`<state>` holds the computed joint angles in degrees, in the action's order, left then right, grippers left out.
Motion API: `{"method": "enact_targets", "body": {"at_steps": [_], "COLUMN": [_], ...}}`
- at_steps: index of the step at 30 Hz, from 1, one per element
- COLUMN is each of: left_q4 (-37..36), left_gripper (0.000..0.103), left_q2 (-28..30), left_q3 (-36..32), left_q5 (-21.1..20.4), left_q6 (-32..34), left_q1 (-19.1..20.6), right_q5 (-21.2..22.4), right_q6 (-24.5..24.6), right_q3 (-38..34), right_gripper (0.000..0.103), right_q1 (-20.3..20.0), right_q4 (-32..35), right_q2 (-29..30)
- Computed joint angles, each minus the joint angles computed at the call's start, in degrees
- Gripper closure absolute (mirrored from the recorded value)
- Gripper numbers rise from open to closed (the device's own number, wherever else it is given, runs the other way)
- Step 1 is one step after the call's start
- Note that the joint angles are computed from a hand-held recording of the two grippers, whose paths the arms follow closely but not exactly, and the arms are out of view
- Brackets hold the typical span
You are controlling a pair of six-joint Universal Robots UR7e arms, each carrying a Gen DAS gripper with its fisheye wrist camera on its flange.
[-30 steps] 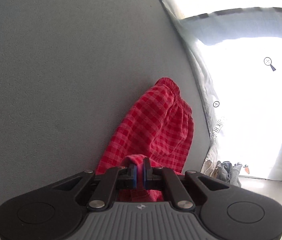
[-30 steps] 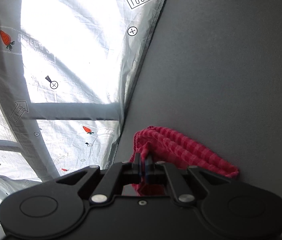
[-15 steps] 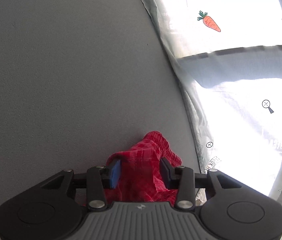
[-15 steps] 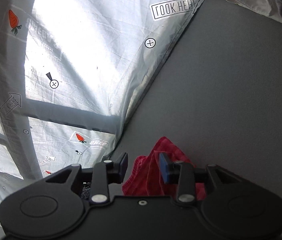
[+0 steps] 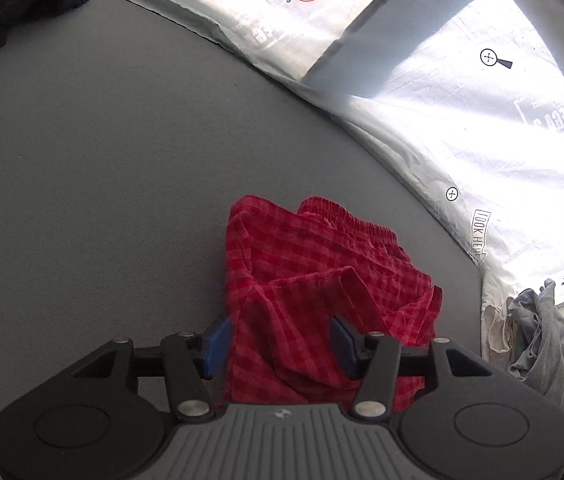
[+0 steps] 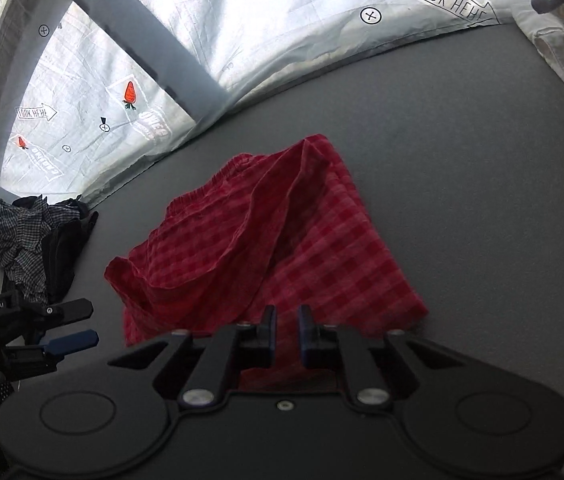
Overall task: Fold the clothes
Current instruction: 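Lay the folded hem onto the waistband and open both tools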
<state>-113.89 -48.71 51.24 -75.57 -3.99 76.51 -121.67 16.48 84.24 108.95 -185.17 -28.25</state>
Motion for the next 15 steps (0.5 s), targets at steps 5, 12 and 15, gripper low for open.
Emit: {"method": "enact_targets", "body": {"at_steps": [5,12,15], "left_q4": [-0.2,-0.5,-0.6], "left_gripper": [0.041,0.037,0.037], "left_q2": [0.7,4.4,6.3], "left_q3": [0.5,-3.1,-5.0], "left_q5": [0.4,9.2,13.9], "left_q6": [-0.5,2.1,3.3], "left_q1": [-0.9,-2.6,-3.1], "right_q5": [-3.4,-9.7,-11.2], "right_q6": [-3.1,-5.5,-4.9], "right_q3": [-1.0,-2.6,-3.1], "right_gripper": [0.074,0.051,0.043], "right_q1": [1.5,3.2,3.5], "right_q4": [2.3,5.8,7.6], "right_q2": [0.5,1.5,1.8]}}
